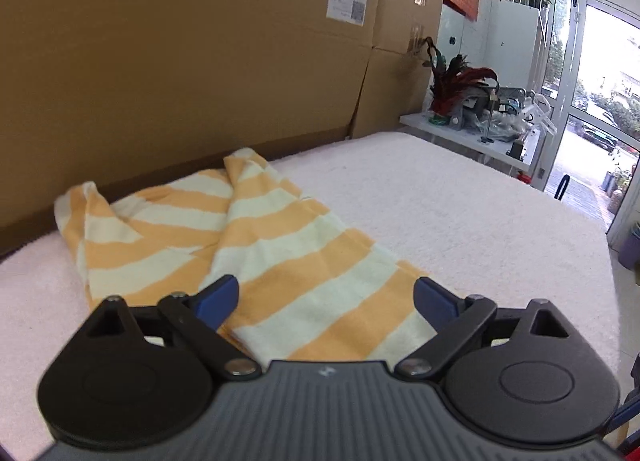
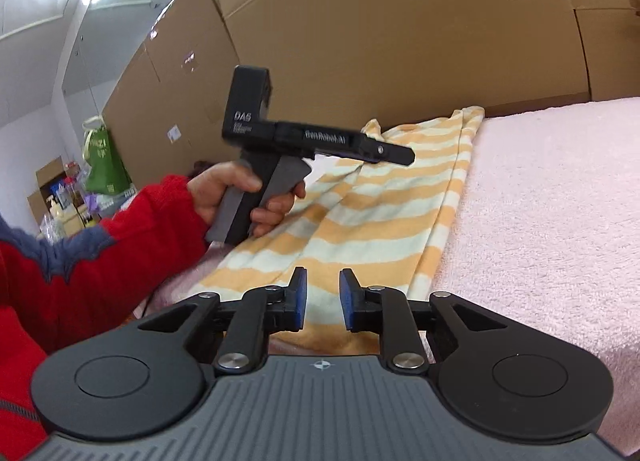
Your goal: Fold clothes
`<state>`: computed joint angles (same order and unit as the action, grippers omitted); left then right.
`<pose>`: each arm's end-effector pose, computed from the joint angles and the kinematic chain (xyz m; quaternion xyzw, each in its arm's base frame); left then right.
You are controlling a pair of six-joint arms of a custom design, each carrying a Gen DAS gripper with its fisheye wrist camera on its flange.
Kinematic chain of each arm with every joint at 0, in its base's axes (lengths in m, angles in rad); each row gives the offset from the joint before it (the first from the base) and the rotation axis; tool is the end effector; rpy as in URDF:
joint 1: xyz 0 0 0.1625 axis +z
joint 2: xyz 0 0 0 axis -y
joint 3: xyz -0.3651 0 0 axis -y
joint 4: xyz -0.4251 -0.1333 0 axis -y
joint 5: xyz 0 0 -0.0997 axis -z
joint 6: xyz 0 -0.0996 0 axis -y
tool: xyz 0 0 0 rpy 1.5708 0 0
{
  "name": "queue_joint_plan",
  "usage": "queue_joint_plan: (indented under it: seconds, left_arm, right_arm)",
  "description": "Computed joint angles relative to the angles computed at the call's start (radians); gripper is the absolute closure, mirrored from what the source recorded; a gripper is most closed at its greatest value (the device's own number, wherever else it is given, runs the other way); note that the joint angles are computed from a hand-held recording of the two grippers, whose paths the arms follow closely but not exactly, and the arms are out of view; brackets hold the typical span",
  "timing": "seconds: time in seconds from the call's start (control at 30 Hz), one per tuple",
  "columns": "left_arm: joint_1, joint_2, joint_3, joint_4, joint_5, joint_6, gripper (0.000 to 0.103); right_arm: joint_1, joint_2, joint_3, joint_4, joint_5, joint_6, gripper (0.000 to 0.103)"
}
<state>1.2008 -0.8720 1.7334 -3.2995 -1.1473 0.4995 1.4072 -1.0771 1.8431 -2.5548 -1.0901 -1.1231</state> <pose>-0.0710 -0.6648 0.1368 0.2936 0.8418 -0.3976 0.2169 0.0799 -0.6171 0.1246 -0.4686 0.8445 -0.2265 0.1259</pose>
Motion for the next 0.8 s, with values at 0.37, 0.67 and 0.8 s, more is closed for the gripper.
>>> queue_joint_plan:
  seconds: [0.37,0.67,0.8]
  left_arm:
    - [-0.069,-0.075,0.207,-0.208,0.09,-0.183,0.037]
    - [-0.107,-0.057,0.279,-0.386,0.212,-0.256,0.053]
    - [-0.145,-0.024,0.273,-0.47,0.304,-0.207,0.041]
  right_arm:
    - [-0.028,0.006,-0.005,-0.008,0.04,-0.001,0.076]
    - [-0.054,0.008,0.026,-0.08,0.125,0.05,0.034]
    - [-0.056,0.007,0.054,-0.152,0.126,0.065,0.026]
